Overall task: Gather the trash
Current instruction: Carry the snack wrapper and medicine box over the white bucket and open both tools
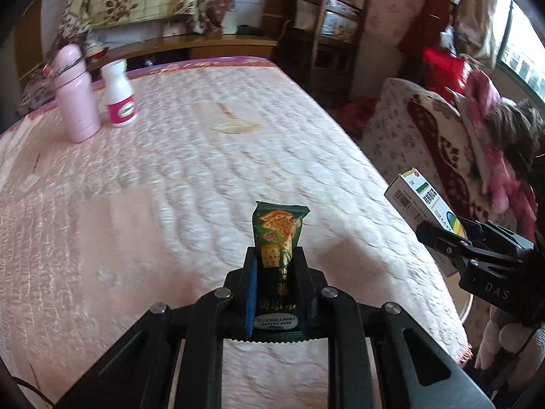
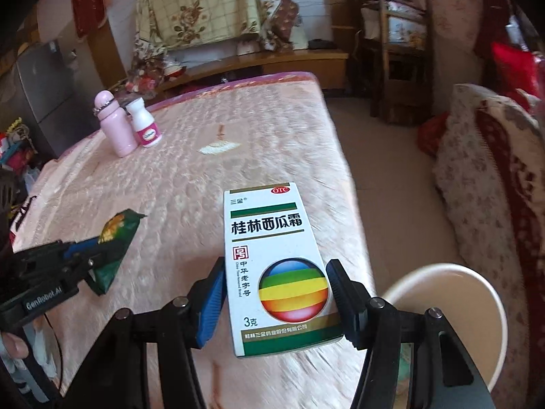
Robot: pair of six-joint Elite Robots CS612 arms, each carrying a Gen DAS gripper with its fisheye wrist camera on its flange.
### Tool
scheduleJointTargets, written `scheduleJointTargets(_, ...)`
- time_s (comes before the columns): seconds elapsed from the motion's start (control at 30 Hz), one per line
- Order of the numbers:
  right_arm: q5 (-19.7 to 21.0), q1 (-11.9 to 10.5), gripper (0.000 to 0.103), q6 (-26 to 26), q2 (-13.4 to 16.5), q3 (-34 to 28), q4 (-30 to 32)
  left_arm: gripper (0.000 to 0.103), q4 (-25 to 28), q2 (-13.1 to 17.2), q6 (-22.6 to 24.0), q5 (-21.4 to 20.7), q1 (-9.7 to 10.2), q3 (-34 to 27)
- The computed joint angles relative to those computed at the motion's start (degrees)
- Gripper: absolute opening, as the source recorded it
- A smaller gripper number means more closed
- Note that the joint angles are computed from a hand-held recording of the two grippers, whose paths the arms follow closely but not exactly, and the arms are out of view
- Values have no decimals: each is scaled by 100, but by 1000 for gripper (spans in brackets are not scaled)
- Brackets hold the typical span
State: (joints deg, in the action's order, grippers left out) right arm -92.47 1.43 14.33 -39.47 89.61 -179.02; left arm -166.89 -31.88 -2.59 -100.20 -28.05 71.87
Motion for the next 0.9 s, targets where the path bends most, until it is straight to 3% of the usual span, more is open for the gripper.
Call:
scheduleJointTargets(0.43,-400,-227,61,714,-621,1300,-754,20,-288,-260,432,-55,-403,418)
scheduleJointTargets(0.7,-564,-378,53,1053,-711,1660,-870,20,-253,-270,608,-113,-575,440)
scheduleJointTargets(0.9,-450,-492,53,1326,-707,1818,-1003,20,-177,-252,668,-95,-640,429)
